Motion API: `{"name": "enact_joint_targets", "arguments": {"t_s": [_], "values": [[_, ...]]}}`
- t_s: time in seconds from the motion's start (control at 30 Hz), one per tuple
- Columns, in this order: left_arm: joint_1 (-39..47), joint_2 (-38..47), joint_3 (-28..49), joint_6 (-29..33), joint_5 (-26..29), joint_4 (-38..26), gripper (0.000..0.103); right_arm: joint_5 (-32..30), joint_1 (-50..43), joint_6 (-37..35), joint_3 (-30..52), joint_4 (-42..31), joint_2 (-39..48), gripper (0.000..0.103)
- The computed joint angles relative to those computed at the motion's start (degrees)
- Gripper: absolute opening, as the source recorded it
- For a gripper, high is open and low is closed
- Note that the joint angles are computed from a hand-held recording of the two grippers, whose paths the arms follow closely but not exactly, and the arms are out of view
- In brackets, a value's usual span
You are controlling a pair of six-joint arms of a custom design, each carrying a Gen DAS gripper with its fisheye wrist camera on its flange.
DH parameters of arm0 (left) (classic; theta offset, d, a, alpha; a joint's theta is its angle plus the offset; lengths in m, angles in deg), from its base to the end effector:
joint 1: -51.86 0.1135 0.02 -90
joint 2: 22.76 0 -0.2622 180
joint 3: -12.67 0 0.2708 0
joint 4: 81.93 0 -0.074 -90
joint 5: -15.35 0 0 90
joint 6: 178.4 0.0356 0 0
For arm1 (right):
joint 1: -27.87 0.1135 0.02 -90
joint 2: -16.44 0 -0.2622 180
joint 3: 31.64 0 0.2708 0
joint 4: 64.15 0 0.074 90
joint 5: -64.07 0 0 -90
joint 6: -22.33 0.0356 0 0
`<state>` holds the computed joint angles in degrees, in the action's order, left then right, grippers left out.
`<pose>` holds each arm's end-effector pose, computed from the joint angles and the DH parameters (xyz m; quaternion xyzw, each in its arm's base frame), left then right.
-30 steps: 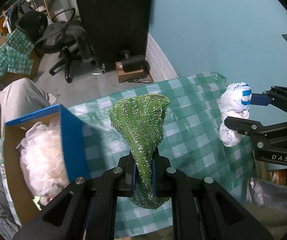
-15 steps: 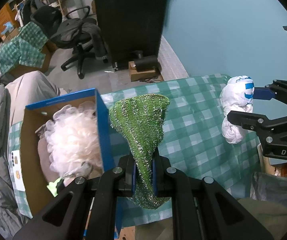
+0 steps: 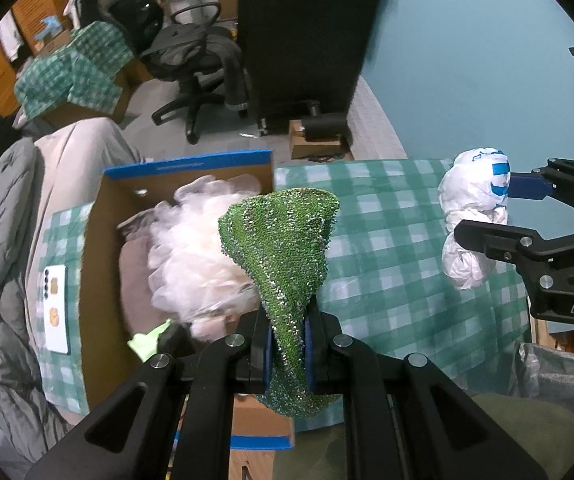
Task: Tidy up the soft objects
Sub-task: 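Lift the green cloth and striped sock and carry both over the box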
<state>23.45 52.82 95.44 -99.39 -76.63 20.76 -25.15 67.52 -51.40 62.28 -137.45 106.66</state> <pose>0.2298 -0.1229 0.2983 0.1462 0.9739 -0.0422 0.1682 0.2540 0.2098 0.2905 -0.1982 0.9640 0.0771 0.1596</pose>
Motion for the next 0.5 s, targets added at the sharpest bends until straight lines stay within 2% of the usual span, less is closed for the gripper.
{"name": "enact_joint_targets", "arguments": {"t_s": [0.5], "values": [[12.7, -5.4, -4.2, 6.4, 2.1, -1.9, 0.012, -1.3, 6.6, 2.6, 10.5, 0.3, 10.8, 0.062]]}}
